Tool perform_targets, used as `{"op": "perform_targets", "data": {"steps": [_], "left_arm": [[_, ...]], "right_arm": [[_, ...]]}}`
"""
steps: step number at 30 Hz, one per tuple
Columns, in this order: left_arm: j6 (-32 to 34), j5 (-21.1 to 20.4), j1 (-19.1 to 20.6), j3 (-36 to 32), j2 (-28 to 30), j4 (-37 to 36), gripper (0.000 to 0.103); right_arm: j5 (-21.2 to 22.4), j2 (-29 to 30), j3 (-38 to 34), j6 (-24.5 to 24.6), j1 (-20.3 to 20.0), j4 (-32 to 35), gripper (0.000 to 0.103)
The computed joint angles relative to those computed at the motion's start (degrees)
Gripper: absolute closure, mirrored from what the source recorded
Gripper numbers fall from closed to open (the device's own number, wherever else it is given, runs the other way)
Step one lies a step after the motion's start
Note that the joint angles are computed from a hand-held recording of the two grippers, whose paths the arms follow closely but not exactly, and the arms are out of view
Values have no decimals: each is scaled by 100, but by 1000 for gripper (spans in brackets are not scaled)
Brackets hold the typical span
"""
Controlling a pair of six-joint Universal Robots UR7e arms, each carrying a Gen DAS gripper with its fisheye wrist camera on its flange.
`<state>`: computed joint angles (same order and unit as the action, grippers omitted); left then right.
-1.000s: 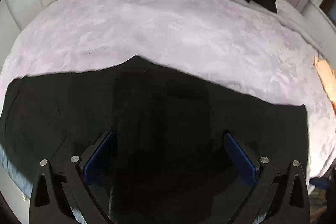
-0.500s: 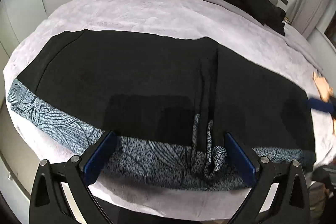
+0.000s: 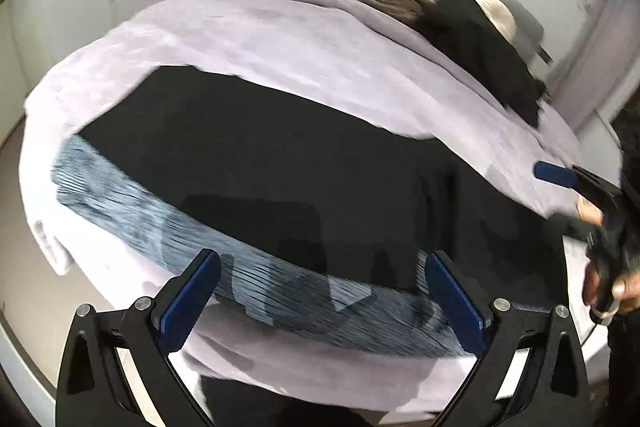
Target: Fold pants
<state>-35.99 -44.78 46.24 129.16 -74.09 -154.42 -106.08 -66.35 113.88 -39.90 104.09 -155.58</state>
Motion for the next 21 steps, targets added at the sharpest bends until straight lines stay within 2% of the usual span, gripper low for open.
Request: {"op": "perform_targets", "data": {"steps": [2, 5, 8, 11, 15, 17, 19, 21], "left_arm": [[-188, -52, 201, -41, -97, 244, 1], [-322, -239, 432, 126, -290, 135, 1], [-340, -433, 563, 342, -546, -116, 1], [-310, -318, 592, 433, -717, -62, 1], [-217, -316, 737, 506, -933, -103, 1], [-105, -330, 882, 517, -1076, -107, 1], [102, -429, 1037, 519, -1225, -189, 1], [384, -545, 1172, 532, -1345, -368, 1]], "right_arm": [[-237, 436, -442, -322, 310, 493, 0], [-299, 1146, -1323, -543, 507, 1464, 0], [-248, 1837, -2248, -273, 548, 2309, 0], [121, 2621, -3331, 149, 512, 3100, 0], [412, 3653, -4647, 403, 450, 4180, 0], [554, 4322, -5488, 651, 410, 5072, 0], [804, 4604, -5730, 570, 398, 5158, 0], [1384, 4825, -6049, 338, 389, 5438, 0]]}}
